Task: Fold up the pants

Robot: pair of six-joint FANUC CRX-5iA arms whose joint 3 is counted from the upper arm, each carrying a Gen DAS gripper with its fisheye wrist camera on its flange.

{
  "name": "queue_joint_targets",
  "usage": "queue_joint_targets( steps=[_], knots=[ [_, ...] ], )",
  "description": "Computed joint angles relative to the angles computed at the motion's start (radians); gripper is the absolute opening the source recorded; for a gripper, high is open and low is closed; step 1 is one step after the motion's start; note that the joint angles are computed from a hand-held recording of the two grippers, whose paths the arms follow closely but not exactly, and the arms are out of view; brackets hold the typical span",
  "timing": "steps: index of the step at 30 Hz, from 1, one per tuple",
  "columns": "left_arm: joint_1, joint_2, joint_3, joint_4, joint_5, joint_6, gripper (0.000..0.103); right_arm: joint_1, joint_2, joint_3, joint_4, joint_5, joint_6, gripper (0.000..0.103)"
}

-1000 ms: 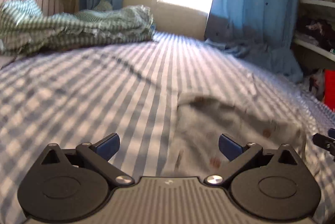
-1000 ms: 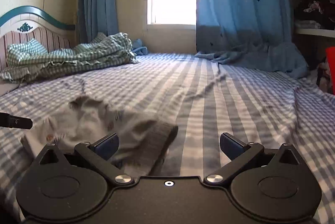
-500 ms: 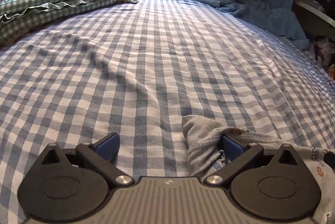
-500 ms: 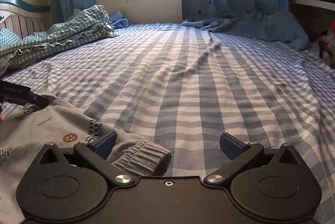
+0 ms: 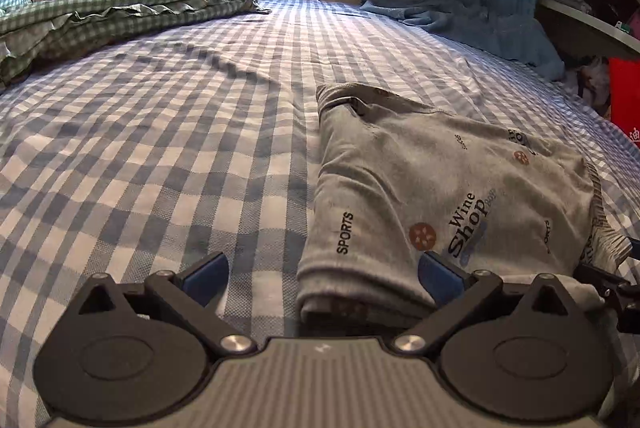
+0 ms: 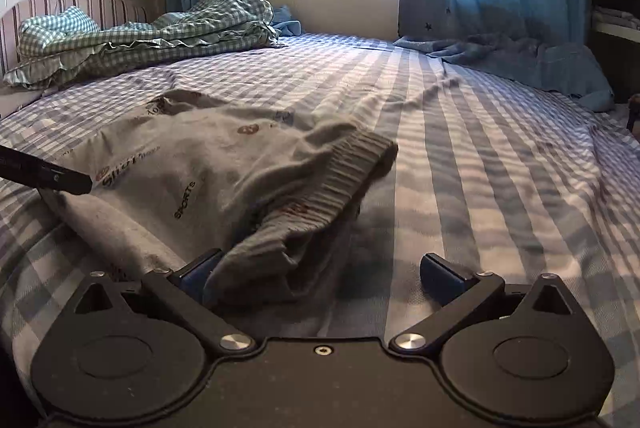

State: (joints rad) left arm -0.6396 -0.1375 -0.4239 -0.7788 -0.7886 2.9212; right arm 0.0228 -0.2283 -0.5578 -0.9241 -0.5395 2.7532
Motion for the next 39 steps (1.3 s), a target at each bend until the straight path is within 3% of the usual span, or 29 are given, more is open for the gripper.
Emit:
queue_joint_targets(
  steps=[2, 5, 10, 13, 17, 19, 25, 27, 29, 31, 32, 34, 35, 37, 39],
  knots=[
    [-0.014, -0.005, 0.001, -0.007, -0.018, 0.024, 0.102, -0.050, 0.010, 0.009, -0.052, -0.048, 0.011, 0.102],
    [-0.019, -0.009, 0.005, 0.000, -0.032, 0.037, 0.102, -0.022, -0.023, -0.005, -0.009, -0.026, -0.041, 0.102],
    [-0.032, 0.004, 0.012, -0.023, -0.046, 0.074, 0.102, -0.136, -0.027, 0.026, -0.148, -0.160, 0.058, 0.102],
    [-0.030, 0.001, 0.013, -0.013, -0.049, 0.067, 0.102, -0.091, 0.010, 0.049, -0.055, -0.155, -0.015, 0.102],
    [0.007, -0.041, -0.004, 0.026, -0.017, 0.004, 0.102, -0.215, 0.116, 0.159, -0.138, -0.377, 0.004, 0.102],
    [0.008, -0.054, 0.002, 0.004, -0.021, 0.002, 0.102, -0.250, 0.147, 0.201, -0.180, -0.421, 0.005, 0.102],
    [0.023, -0.055, 0.010, -0.063, 0.050, 0.043, 0.102, -0.236, 0.226, 0.300, -0.217, -0.414, -0.028, 0.102],
    [0.039, -0.023, 0.015, -0.064, 0.076, 0.075, 0.102, -0.196, 0.241, 0.304, -0.215, -0.343, -0.038, 0.102],
    [0.078, 0.020, 0.024, 0.014, 0.083, 0.031, 0.102, -0.096, 0.274, 0.319, -0.077, -0.243, -0.182, 0.102],
    [0.047, 0.027, 0.017, -0.036, 0.073, 0.087, 0.102, -0.076, 0.311, 0.338, -0.039, -0.243, -0.231, 0.103],
    [0.045, 0.013, 0.007, -0.035, 0.083, 0.078, 0.102, -0.104, 0.321, 0.356, -0.075, -0.301, -0.193, 0.102],
    [0.089, -0.030, -0.034, 0.029, 0.162, 0.012, 0.102, -0.174, 0.373, 0.424, -0.146, -0.504, -0.140, 0.102],
    [0.100, -0.045, -0.049, 0.035, 0.190, 0.009, 0.102, -0.193, 0.380, 0.430, -0.173, -0.548, -0.107, 0.102],
    [0.107, -0.066, -0.066, 0.014, 0.230, 0.036, 0.102, -0.186, 0.392, 0.444, -0.159, -0.561, -0.117, 0.102],
    [0.128, -0.067, -0.072, 0.033, 0.256, 0.006, 0.102, -0.178, 0.425, 0.469, -0.132, -0.568, -0.223, 0.102]
  ],
)
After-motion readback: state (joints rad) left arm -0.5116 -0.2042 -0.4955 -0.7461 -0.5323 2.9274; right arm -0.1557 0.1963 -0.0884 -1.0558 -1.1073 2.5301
